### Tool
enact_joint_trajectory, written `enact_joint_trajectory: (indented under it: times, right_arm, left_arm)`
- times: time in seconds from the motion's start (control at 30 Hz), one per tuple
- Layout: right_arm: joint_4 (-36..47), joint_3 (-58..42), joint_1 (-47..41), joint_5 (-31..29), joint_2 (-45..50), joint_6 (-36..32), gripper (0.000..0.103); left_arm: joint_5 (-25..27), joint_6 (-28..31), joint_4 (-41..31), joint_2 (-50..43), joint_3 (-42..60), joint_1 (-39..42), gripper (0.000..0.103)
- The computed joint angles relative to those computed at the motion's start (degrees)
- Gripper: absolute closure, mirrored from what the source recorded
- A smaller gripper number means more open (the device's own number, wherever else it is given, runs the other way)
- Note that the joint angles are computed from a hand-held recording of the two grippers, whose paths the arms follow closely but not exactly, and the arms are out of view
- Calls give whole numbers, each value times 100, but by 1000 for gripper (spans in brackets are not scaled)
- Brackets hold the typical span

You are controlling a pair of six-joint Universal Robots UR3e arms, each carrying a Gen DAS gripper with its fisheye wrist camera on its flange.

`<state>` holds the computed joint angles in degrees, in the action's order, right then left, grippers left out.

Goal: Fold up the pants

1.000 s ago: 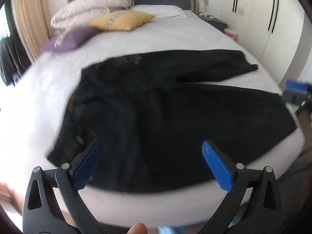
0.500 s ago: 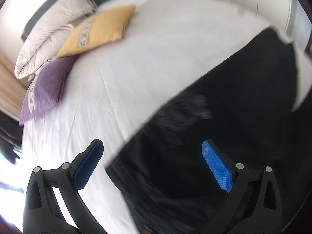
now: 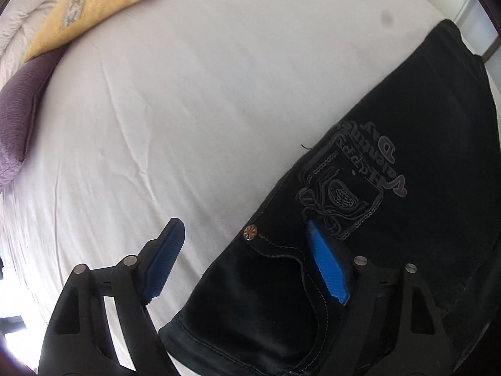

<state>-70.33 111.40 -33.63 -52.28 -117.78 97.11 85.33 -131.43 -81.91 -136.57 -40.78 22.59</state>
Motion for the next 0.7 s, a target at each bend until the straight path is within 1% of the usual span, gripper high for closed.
enact_joint_trajectory:
  times: [0.03, 0.07, 0.1, 0.13, 0.17, 0.2, 0.23, 0.27, 0.3, 0.37, 0.43, 0.53, 0.57, 0.6, 0.63, 0.7]
  right_arm:
    - [-44, -29, 33, 5, 66, 10, 3]
    - [-159, -43, 90, 11, 138, 44, 4]
    - [-250, -73, 135, 9, 196, 89, 5]
    - [-327, -109, 175, -1, 254, 132, 7]
    - [-461, -123, 242, -4, 313, 217, 8]
    - [-589, -179, 306, 2, 408, 302, 9]
    - [-692, -234, 349, 12, 498, 362, 9]
    - [-885, -310, 431, 32, 616, 480, 9]
    - [-1002, -376, 472, 36, 715, 526, 9]
    - [-1444, -509, 651, 14, 964, 728, 9]
    - [-1947, -660, 870, -74, 1285, 1008, 11]
    - [-2607, -884, 1161, -269, 1788, 1329, 13]
    - [-2852, -1048, 1315, -415, 2081, 1442, 14]
    - [-3140, -1124, 1454, -582, 2281, 1547, 17]
    - [-3331, -1174, 1547, -703, 2424, 1609, 21]
    - [-3729, -1404, 1790, -1024, 2860, 1764, 26]
  left_arm:
    - [1, -40, -159, -129, 218, -6, 25]
    - [-19, -68, -451, -313, 572, -8, 33]
    - [-80, -60, -735, -451, 867, -13, 47]
    - [-113, -33, -859, -448, 923, -39, 56]
    - [-125, 12, -906, -477, 976, -78, 71]
    - [-72, 23, -818, -457, 905, -134, 77]
    - [1, 29, -621, -363, 693, -198, 80]
    - [54, 41, -338, -208, 374, -255, 87]
    - [94, 72, 9, -3, -43, -294, 91]
    - [118, 165, 941, 529, -1112, -330, 93]
    - [21, 236, 2075, 1136, -2309, -295, 93]
    - [-197, 290, 3239, 1810, -3595, -162, 93]
    - [-248, 378, 3743, 2058, -4098, -99, 93]
    - [-334, 366, 4209, 2288, -4570, -59, 93]
    - [-304, 543, 4434, 2758, -5163, -4, 93]
    - [-460, 568, 5219, 3140, -5904, 56, 93]
